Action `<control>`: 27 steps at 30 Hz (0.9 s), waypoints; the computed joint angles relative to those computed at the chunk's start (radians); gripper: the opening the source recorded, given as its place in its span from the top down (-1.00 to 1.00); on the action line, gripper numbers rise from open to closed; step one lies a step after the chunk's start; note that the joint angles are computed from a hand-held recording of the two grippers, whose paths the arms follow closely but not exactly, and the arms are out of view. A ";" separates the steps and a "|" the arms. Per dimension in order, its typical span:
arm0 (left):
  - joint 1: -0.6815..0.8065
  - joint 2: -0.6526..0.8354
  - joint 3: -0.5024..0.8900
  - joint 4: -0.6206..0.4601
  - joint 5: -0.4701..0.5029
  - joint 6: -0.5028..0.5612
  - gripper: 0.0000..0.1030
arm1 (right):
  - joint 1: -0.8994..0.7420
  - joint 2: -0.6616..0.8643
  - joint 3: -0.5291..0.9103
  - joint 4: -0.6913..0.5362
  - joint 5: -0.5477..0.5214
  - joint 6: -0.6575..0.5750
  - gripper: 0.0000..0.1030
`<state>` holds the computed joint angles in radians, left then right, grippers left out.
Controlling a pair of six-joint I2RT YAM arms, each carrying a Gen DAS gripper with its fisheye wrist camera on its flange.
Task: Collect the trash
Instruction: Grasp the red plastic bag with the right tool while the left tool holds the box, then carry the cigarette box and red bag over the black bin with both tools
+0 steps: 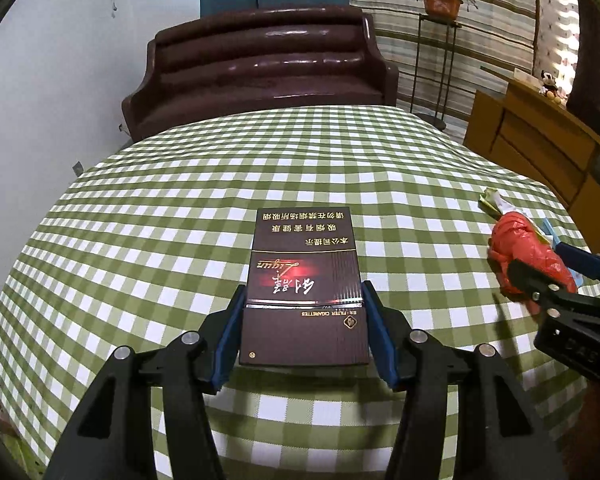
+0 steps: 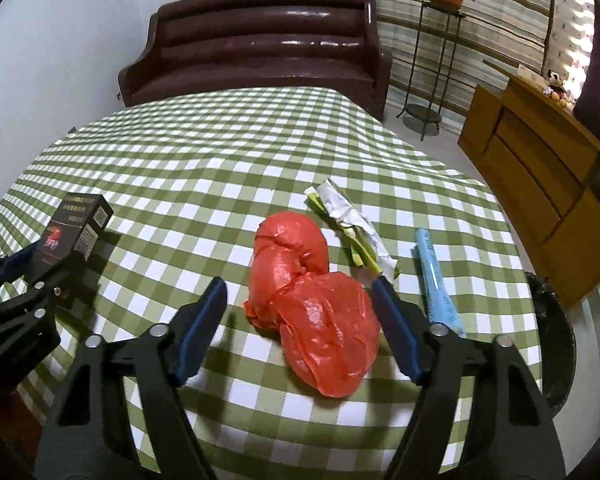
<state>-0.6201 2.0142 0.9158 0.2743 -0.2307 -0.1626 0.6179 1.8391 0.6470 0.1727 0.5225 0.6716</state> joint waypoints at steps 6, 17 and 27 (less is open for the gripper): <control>0.000 0.001 -0.018 0.025 -0.002 0.003 -0.06 | -0.002 0.030 0.007 0.004 -0.013 0.004 0.05; -0.007 -0.010 -0.034 0.029 -0.015 0.000 -0.06 | 0.008 0.007 -0.019 0.035 -0.008 0.014 0.28; -0.047 -0.051 -0.067 0.049 -0.037 -0.015 -0.06 | 0.066 -0.114 -0.116 0.035 0.056 0.050 0.28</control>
